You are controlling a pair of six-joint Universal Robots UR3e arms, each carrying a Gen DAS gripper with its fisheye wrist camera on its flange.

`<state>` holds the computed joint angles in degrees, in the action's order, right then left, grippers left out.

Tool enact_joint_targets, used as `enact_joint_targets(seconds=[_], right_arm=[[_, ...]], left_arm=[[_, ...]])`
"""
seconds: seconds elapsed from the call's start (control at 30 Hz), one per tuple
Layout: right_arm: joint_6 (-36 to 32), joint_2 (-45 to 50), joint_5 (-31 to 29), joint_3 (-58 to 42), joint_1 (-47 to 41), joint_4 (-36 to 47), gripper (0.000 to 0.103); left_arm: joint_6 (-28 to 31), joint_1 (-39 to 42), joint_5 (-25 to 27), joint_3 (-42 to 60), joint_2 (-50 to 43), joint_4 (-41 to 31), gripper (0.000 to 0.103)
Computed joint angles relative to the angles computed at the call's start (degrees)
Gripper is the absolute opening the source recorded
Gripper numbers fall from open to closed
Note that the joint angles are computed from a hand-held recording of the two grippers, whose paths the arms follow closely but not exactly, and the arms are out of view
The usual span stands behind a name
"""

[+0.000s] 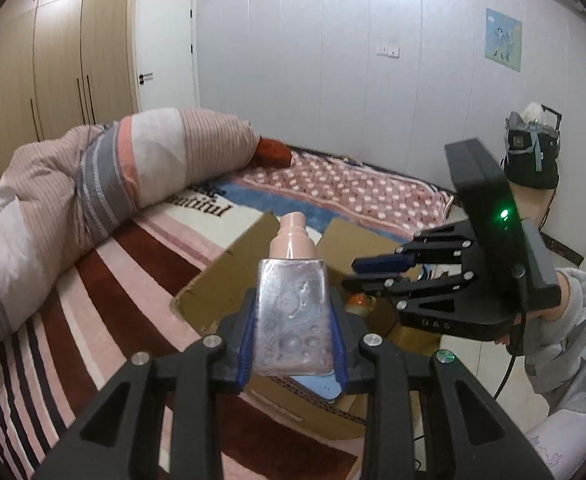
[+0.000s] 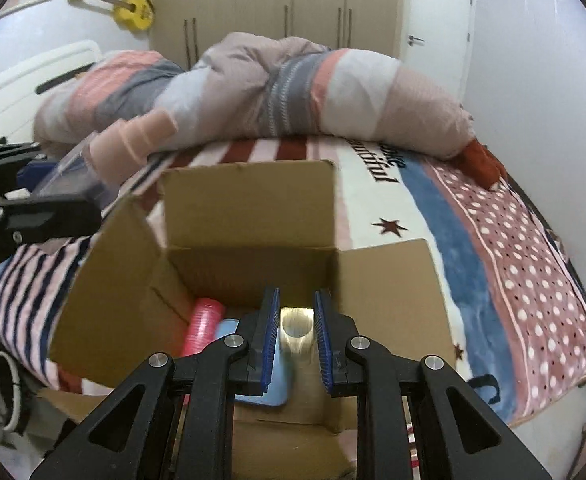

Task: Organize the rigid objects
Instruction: 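Lower both held items into the box and open both grippers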

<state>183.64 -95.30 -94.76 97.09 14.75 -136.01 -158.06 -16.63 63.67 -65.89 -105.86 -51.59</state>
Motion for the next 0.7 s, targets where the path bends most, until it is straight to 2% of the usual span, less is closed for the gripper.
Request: enact_joint_targets(seconds=[0.53,0.63,0.7], right_arm=[[0.6,-1.9,0.0,1.2,0.8,-0.6,0.014],[1.4,-1.5,-0.5,0.2,1.7,0.2,0.014],[1.9,-0.6,-1.2,-1.3,2.7,0.9,0.014]], left_arm=[[0.0,-1.7,1.9,3.8,-3.9,-0.7,0.029],[-0.1,-0.2,1.2,-0.1,-1.0,1.3,0.038],[0.1,1.6,0.0,-3.0,1.3,2.5,0.049]])
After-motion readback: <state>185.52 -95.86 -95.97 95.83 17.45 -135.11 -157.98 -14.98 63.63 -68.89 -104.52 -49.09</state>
